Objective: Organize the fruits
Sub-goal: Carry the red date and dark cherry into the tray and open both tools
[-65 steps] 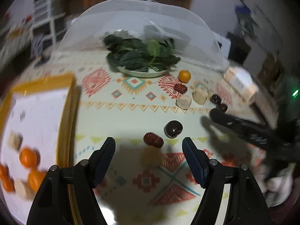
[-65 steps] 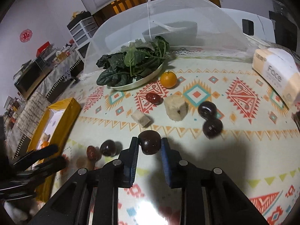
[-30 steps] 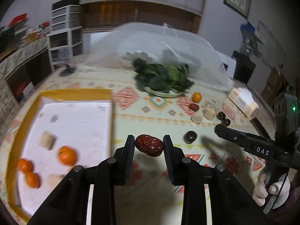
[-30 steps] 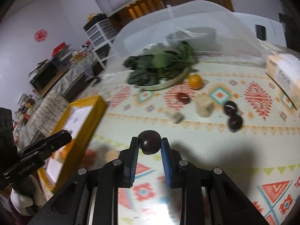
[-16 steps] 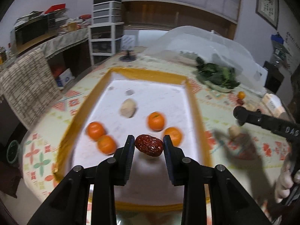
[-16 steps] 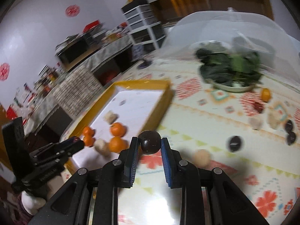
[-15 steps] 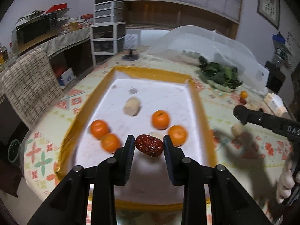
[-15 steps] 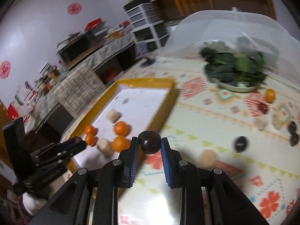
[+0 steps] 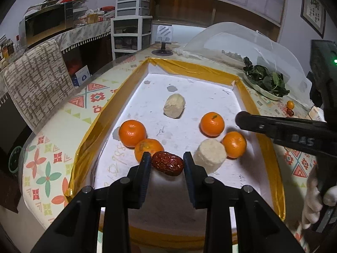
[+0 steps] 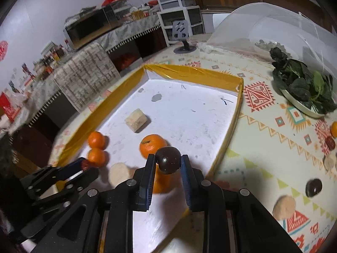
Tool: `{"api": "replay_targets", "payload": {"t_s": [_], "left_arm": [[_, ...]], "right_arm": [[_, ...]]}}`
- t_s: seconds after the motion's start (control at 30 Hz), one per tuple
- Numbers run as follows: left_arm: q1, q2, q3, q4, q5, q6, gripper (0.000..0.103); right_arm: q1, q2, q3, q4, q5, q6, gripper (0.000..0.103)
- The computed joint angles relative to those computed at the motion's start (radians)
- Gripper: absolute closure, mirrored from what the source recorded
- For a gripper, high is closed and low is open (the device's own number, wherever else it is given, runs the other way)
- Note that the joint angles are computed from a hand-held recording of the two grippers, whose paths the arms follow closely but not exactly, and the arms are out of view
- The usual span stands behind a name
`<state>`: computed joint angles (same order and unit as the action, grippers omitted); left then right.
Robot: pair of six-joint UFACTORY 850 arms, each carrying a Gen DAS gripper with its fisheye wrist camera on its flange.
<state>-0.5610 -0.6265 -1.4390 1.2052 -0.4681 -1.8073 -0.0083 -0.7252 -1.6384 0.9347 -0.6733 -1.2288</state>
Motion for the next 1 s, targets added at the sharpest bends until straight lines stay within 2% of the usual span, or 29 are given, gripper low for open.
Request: {"api": "replay_targets", "payload": {"t_s": [0.17, 0.2, 0.27, 0.43, 0.53, 0.67, 0.83, 1.0], "left_arm": [[-0.002, -0.004, -0.007, 0.013, -0.014, -0.013, 0.072], [-0.003, -0.004, -0.008, 0.014, -0.016, -0.017, 0.070], [-0.006, -0.007, -0.013, 0.012, -0.030, -0.017, 0.054], [-0.011, -0.015, -0.021, -0.007, -0.038, 0.005, 0.049], [-0.025, -0.020, -0.030, -0.013, -0.073, 0.023, 0.047], [-0.044, -0.017, -0.038, 0.008, -0.117, 0.010, 0.033], [-0.071, -0.020, -0.059, 0.010, -0.193, 0.022, 0.027], [-0.092, -0.019, -0.075, -0.009, -0.266, 0.030, 0.023]], "right_arm": [[0.023, -0.027, -0.031, -0.062, 0.051, 0.045, 0.077], [0.027, -0.027, -0.030, -0.070, 0.061, 0.047, 0.077], [0.034, -0.027, -0.028, -0.080, 0.079, 0.045, 0.077], [0.039, -0.024, -0.022, -0.073, 0.101, 0.040, 0.077], [0.037, -0.025, -0.025, -0.072, 0.088, 0.050, 0.076], [0.027, -0.015, -0.014, -0.034, 0.057, 0.031, 0.066], [0.017, 0.028, 0.035, 0.034, 0.061, -0.040, 0.062], [-0.006, 0.074, 0.087, 0.115, 0.067, -0.110, 0.050]]}}
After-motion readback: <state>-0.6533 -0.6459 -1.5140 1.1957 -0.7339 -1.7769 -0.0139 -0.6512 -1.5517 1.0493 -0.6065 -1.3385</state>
